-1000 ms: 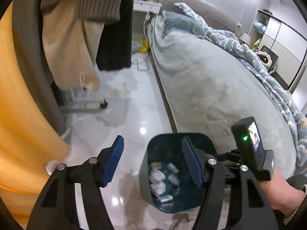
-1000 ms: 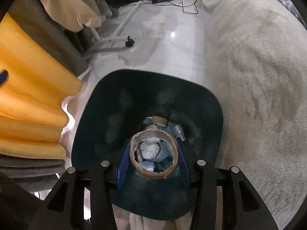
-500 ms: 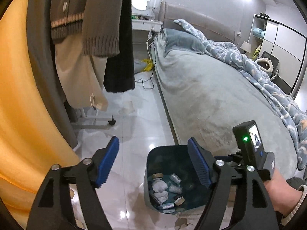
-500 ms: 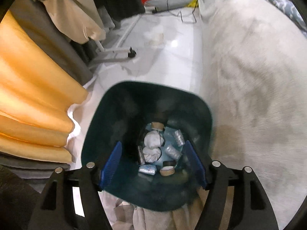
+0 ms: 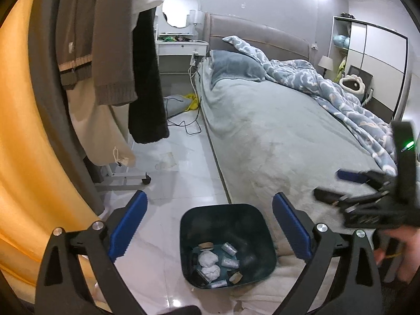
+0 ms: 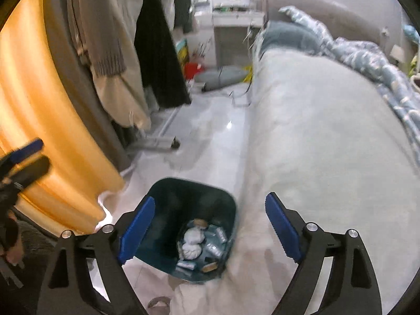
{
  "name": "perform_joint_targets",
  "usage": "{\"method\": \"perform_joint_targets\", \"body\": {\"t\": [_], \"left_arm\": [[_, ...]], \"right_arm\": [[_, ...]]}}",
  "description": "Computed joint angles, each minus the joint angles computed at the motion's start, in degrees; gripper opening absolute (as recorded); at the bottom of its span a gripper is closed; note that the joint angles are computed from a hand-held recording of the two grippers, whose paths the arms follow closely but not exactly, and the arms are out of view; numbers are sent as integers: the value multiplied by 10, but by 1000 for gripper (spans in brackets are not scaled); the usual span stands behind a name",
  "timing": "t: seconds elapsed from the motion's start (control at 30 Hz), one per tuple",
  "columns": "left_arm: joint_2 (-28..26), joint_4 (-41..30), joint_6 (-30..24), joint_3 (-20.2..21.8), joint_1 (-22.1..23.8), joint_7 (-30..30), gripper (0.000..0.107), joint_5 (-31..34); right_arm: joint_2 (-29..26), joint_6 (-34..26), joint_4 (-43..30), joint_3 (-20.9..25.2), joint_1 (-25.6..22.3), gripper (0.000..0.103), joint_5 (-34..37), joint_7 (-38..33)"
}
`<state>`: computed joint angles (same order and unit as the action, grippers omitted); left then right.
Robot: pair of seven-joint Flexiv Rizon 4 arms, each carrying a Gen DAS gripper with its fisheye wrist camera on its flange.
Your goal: Collect trash
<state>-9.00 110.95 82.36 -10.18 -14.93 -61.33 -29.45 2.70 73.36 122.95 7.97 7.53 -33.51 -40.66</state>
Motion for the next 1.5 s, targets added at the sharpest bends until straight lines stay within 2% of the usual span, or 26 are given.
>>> {"method": "perform_joint_targets", "body": {"t": [0.17, 0.23, 0.33, 0.4, 0.5, 0.63, 0.7, 0.8, 0.87, 1.0, 1.2, 1.5], "left_arm": [[7, 6, 26, -1, -18, -26, 100, 17], [8, 9, 47, 8, -29, -50, 100, 49], [7, -1, 55, 37, -53, -118, 100, 133], [11, 4, 61, 27, -48, -123, 100, 137], [14, 9, 63, 22, -50, -138, 100, 148], [16, 0, 54, 46, -72, -196, 100, 220], [20, 7, 60, 40, -70, -201, 100, 228], [24, 14, 61, 34, -70, -206, 100, 233], [26, 25, 65, 22, -65, -193, 100, 216], [25, 6, 39, 60, -87, -266, 100, 306], [29, 11, 41, 50, -75, -277, 100, 309], [31, 28, 61, 29, -64, -235, 100, 263]], "right_arm": [[79, 8, 51, 9, -46, 95, -54, 48], [120, 5, 75, 14, -69, 99, -60, 49], [167, 1, 102, 28, -107, 100, -81, 54], [201, 12, 124, 35, -140, 100, -100, 63], [248, 17, 154, 40, -170, 100, -96, 63], [294, 15, 184, 40, -180, 100, -57, 39], [311, 26, 196, 44, -191, 100, -47, 29], [324, 58, 211, 51, -212, 100, -38, 19], [326, 64, 213, 50, -207, 100, -22, 0], [327, 50, 209, 60, -194, 100, -2, -39], [324, 32, 198, 71, -184, 100, 6, -59], [324, 35, 198, 71, -180, 100, 17, -59]]}}
